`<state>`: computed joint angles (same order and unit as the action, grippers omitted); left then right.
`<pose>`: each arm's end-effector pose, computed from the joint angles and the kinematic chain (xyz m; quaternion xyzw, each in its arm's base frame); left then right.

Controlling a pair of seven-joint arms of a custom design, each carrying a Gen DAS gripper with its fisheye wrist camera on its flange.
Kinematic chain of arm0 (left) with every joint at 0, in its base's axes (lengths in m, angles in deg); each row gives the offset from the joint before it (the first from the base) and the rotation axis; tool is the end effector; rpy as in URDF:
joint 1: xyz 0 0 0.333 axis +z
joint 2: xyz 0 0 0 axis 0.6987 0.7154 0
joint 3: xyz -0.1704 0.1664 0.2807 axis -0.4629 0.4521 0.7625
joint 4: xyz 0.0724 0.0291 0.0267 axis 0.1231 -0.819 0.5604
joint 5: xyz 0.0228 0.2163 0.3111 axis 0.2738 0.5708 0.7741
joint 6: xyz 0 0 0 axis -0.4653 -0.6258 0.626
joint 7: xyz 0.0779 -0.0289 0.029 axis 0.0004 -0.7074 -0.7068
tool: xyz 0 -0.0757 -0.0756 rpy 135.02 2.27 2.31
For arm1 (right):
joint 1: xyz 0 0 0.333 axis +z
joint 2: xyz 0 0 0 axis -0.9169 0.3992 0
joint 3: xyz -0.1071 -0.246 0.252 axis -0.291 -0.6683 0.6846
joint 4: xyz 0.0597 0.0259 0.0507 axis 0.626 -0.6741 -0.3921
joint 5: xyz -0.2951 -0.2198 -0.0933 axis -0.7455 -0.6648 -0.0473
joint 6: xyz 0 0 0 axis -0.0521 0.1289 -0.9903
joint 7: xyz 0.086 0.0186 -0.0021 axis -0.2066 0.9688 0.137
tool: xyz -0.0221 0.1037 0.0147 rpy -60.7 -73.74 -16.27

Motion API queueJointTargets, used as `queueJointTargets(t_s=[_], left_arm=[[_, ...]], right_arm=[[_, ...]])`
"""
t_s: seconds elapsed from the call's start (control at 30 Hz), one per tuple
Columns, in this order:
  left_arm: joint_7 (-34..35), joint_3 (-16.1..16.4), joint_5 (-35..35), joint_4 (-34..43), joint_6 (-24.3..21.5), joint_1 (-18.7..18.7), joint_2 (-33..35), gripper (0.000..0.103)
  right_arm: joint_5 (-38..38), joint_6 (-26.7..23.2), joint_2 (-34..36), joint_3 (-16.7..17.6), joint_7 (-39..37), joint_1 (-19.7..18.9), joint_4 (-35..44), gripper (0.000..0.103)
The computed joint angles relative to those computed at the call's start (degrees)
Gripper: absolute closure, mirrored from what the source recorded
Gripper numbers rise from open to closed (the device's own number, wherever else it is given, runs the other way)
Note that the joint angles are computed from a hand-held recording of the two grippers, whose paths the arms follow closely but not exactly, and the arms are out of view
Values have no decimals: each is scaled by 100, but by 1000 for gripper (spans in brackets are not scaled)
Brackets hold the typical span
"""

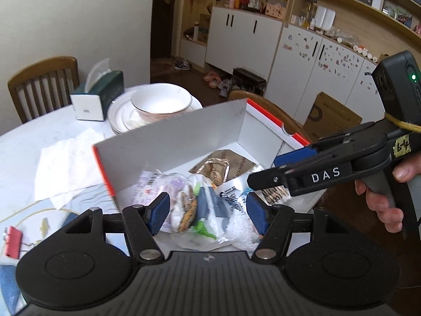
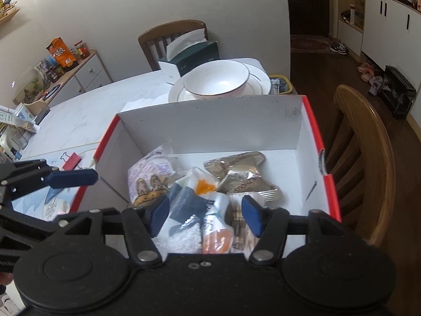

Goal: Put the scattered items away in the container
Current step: 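Move both tools back from the shoebox toward the pink clip and pink pad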

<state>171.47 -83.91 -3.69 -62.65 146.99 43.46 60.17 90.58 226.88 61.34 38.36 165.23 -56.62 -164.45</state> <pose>0.6405 -0.2169 0.4712 -0.4189 0.8162 -0.3778 0.1246 0.6310 0.1534 0.4756 -0.6791 0.6512 -0.1331 0.3114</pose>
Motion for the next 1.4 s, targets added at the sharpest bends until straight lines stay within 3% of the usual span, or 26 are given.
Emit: queueJointTargets(t_s=[0.1, 0.37, 0.57, 0.8, 1.1, 1.2, 1.4], left_arm=[[306, -147, -335, -137, 112, 214, -120, 31], [1476, -118, -1560, -385, 57, 525, -467, 26], [2141, 267, -2188, -487, -252, 557, -662, 25], [2488, 862, -2472, -577, -651, 516, -790, 21], [2763, 1265, -2648, -569, -894, 770, -743, 15], [2896, 1316, -2769, -540, -925, 911, -690, 1], [2930, 1431, -2758, -424, -999, 1161, -511, 0]], right_arm=[[-335, 115, -29, -144, 258, 212, -50, 36], [-1068, 360, -60, -381, 1219, 667, -81, 17], [-2107, 451, -28, -841, 2451, 1285, -11, 9], [-3318, 492, 118, -1210, 3783, 1939, 225, 7], [-4131, 190, 505, -1160, 4592, 2376, 816, 6], [-4218, 32, 655, -1089, 4711, 2468, 1034, 6], [-4199, -264, 958, -916, 4717, 2587, 1468, 6]])
